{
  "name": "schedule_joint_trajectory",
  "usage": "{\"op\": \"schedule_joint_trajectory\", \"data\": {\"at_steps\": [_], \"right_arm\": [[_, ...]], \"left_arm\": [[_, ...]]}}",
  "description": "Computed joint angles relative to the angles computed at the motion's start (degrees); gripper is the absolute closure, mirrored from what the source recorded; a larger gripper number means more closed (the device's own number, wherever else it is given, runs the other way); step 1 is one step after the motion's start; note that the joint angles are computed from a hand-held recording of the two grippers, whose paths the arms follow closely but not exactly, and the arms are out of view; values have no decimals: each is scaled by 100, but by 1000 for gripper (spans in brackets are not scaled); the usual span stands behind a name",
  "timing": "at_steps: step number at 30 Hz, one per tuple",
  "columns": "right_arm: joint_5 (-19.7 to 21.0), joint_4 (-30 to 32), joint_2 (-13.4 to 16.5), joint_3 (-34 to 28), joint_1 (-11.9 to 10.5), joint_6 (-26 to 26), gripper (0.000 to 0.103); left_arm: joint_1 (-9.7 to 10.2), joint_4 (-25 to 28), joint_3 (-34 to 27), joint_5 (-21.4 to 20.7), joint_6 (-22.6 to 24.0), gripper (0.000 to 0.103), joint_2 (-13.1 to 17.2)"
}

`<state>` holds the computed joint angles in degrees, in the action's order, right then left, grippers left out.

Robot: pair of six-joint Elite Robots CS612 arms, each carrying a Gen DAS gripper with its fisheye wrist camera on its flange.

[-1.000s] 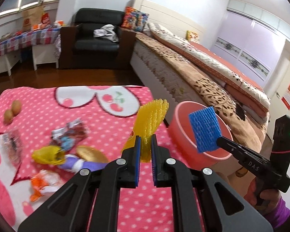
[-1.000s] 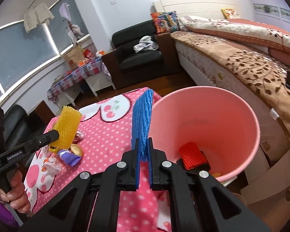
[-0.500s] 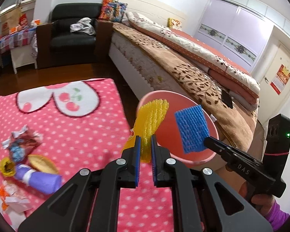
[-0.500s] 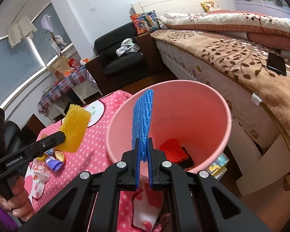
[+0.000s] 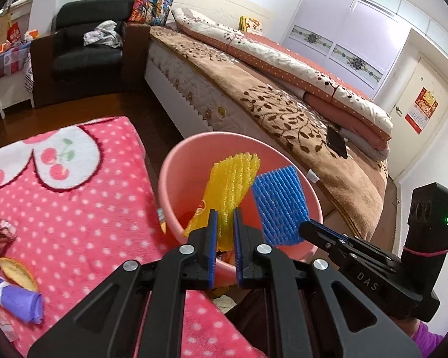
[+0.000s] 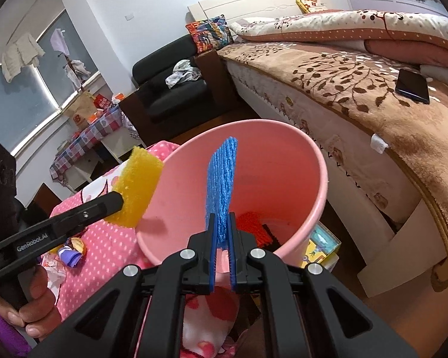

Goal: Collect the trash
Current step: 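Carry both nets over the pink bucket and open both tools to drop them, then move both open tools back over the table toward the wrappers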

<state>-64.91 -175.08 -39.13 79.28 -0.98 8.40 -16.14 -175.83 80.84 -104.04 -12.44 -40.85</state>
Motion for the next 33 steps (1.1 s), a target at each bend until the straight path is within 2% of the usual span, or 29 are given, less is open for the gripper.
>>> {"op": "schedule_joint_trajectory", "data": {"at_steps": [5, 7, 8, 9, 15, 16, 17, 19, 25, 33], "right_arm": [[-26, 25, 15, -5, -13, 12, 97], [-27, 29, 17, 2, -15, 16, 97], [-25, 33, 20, -1, -18, 21, 97], [-26, 34, 21, -1, -18, 27, 97], [-48, 16, 23, 1, -13, 16, 96], [-43, 8, 23, 1, -13, 17, 90], [-65, -10, 21, 7, -9, 25, 79], [-133, -88, 10, 33, -3, 45, 63], [-79, -179, -47, 103, 22, -55, 62], [129, -148, -114, 188, 114, -317, 61]], "left_arm": [[1, 257, -161, -146, -42, 93, 90], [-2, 303, -186, -160, -16, 84, 103], [-3, 310, -182, -164, -2, 72, 104], [-5, 299, -176, -168, 4, 68, 106], [-14, 283, -157, -199, 3, 67, 100], [-12, 276, -150, -203, -1, 67, 97], [-10, 266, -140, -208, -8, 67, 92], [-3, 235, -106, -214, -18, 67, 74], [18, 170, 46, -182, -57, 67, -15], [67, 45, 378, 60, -135, 67, -195]]}}
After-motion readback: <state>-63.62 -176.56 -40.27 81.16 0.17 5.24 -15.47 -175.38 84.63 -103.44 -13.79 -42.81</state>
